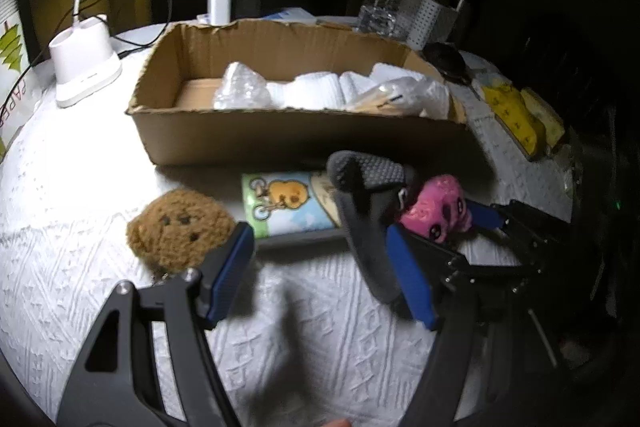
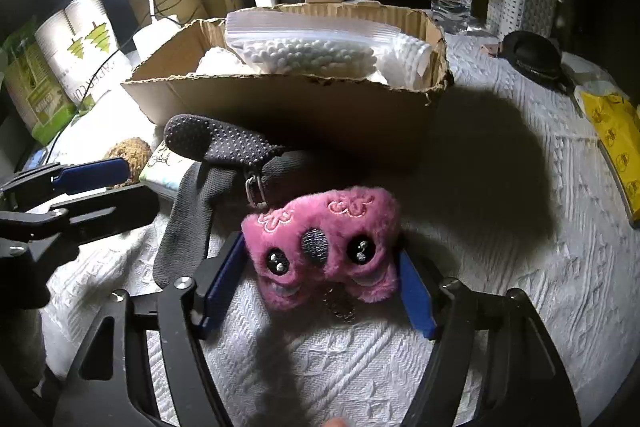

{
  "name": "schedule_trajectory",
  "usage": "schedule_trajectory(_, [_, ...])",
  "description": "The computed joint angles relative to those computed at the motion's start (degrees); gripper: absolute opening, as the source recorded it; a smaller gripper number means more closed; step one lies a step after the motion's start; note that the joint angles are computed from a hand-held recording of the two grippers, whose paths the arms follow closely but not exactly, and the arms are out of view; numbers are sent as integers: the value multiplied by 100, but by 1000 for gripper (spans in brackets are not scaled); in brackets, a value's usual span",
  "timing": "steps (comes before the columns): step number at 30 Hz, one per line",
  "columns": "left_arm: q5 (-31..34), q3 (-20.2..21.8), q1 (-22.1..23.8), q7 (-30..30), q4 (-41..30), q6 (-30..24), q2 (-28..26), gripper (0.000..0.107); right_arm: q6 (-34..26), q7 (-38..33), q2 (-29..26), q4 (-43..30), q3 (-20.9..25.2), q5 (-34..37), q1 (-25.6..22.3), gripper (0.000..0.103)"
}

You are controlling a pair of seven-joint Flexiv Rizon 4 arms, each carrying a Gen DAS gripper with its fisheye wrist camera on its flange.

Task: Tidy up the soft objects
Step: 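Grasp the pink plush toy with the right gripper while the left gripper grasps the grey glove, then lift the pink plush and grey glove and carry them over the box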

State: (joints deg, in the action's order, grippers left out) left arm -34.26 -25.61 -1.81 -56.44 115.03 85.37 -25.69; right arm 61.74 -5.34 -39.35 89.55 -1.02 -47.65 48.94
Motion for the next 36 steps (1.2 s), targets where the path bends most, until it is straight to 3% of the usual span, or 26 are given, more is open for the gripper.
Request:
schedule_trajectory(5, [336, 391, -381, -210, -317, -182, -134, 70, 229, 221, 142, 261, -107, -168, -7, 65])
schedule_trajectory(12, [658, 611, -702, -378, -774, -373, -404, 70, 365, 932, 612, 973, -230, -788, -152, 65])
schedule_trajectory(24, [1411, 1189, -1370, -931, -1601, -870, -916, 70, 510, 1834, 1191, 1749, 54, -1759, -798, 65])
schedule_trajectory(27, [1839, 1669, -1769, -1264, -1857, -1079, -1044, 70, 538, 1997, 1264, 1854, 133, -1923, -930, 65])
schedule_trajectory(30, [2066, 1728, -1815, -1390, -1903, -994, -1090, 69, 538, 2121, 1320, 1921, 203, -2045, -1024, 65])
schedule_trajectory(31, [2088, 1689, -1783, -1396, -1891, -967, -1091, 68, 538, 2169, 1333, 1934, 222, -2090, -1045, 65])
schedule_trajectory(33, [2196, 1748, -1812, -1479, -1889, -906, -1085, 55, 518, 2231, 1349, 1949, 261, -2151, -1083, 65])
schedule_trajectory(36, [2066, 1406, -1540, -1294, -1731, -856, -1016, 45, 456, 2254, 1363, 1929, 318, -2188, -1108, 65])
